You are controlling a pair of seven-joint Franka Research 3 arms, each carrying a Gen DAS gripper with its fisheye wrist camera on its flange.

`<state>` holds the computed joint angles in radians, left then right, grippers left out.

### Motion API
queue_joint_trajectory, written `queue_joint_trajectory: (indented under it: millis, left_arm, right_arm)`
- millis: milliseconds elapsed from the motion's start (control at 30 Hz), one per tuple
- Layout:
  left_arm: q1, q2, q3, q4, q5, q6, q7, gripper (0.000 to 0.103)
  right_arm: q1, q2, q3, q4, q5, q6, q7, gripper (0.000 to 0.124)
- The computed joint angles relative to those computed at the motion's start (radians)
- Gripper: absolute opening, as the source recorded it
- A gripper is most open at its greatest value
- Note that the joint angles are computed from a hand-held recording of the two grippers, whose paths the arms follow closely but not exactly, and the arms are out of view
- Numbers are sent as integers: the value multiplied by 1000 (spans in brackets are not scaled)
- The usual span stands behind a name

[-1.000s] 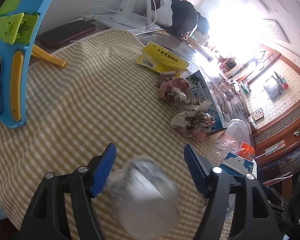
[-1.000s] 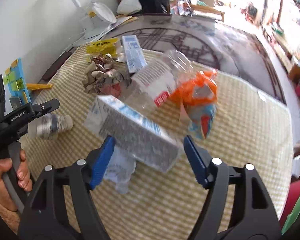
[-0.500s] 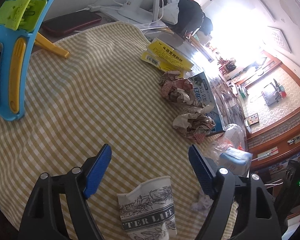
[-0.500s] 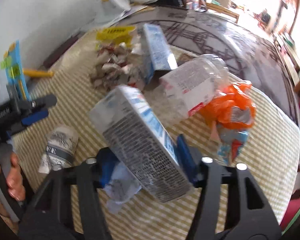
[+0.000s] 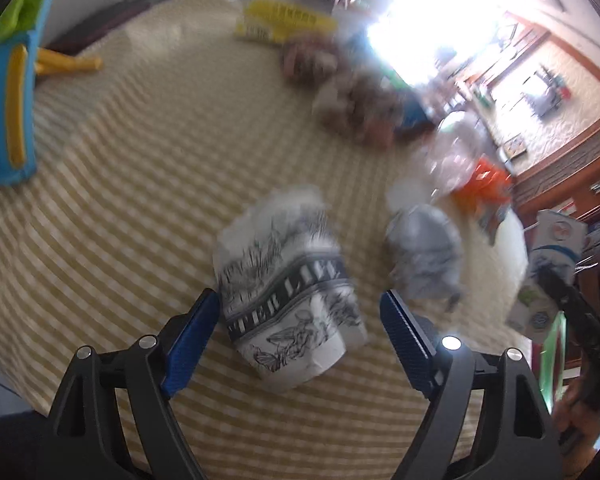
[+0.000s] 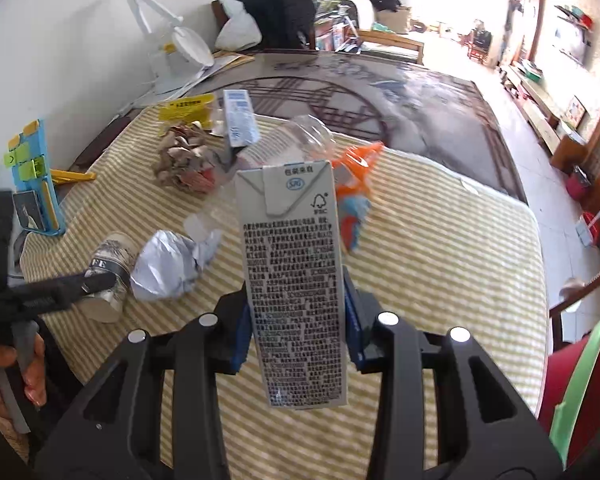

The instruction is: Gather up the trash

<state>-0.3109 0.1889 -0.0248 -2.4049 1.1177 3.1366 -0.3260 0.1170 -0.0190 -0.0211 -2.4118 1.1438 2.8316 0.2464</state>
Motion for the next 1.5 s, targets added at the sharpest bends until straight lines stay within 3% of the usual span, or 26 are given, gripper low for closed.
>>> queue_joint_trajectory:
  millis: [33,67,100,200,300,367,500,633,900,1100,1200,1333,1500]
  left_arm:
    - [-16,-6,-4,13,7,-61,9,76]
    - [-7,-5,-23,19,-10,-88,38,65]
    - [0,0,-35,26,-17,-100,55,66]
    - [-7,1,-19,40,101,-93,-70,64]
    - [-9,-47,-28,34,243,-150,-224,64]
    - [-14,-100,-63,29,289,-241,-262,64]
    - [1,-145,-136,52,356,-308,-300,64]
    - [-3,-100,-199,153,402,-299,-282,64]
    - [-81,103,-212,414,440,-152,-222,64]
    - [-155,269,-216,624,303,-49,17,64]
    - [-149,345,-274,705,156,-30,228,64]
    - [-113,462,-403,813,-35,-63,512,64]
    - [-102,571,-508,912,-171,-108,741,64]
  right_arm:
    - [-3,1,-4,1,9,-7,-2,37]
    - [-8,1,-8,1,27,-14,-15,37]
    - [-10,1,-9,0,45,-14,-29,37]
    - [-23,-7,-19,-3,108,-19,-83,37]
    - [-41,-18,-35,-4,171,-35,-127,37]
    - [-54,-24,-44,-2,219,-29,-161,37]
    - [-89,-33,-69,5,279,-41,-191,37]
    - [-135,-36,-97,12,311,-57,-193,37]
    - [-236,-35,-148,31,395,-54,-236,37]
    - [-315,-14,-182,76,515,1,-282,37]
    - [-353,10,-194,102,533,27,-262,37]
    - [-403,54,-211,125,464,16,-122,37]
    - [-442,81,-207,133,432,12,-52,37]
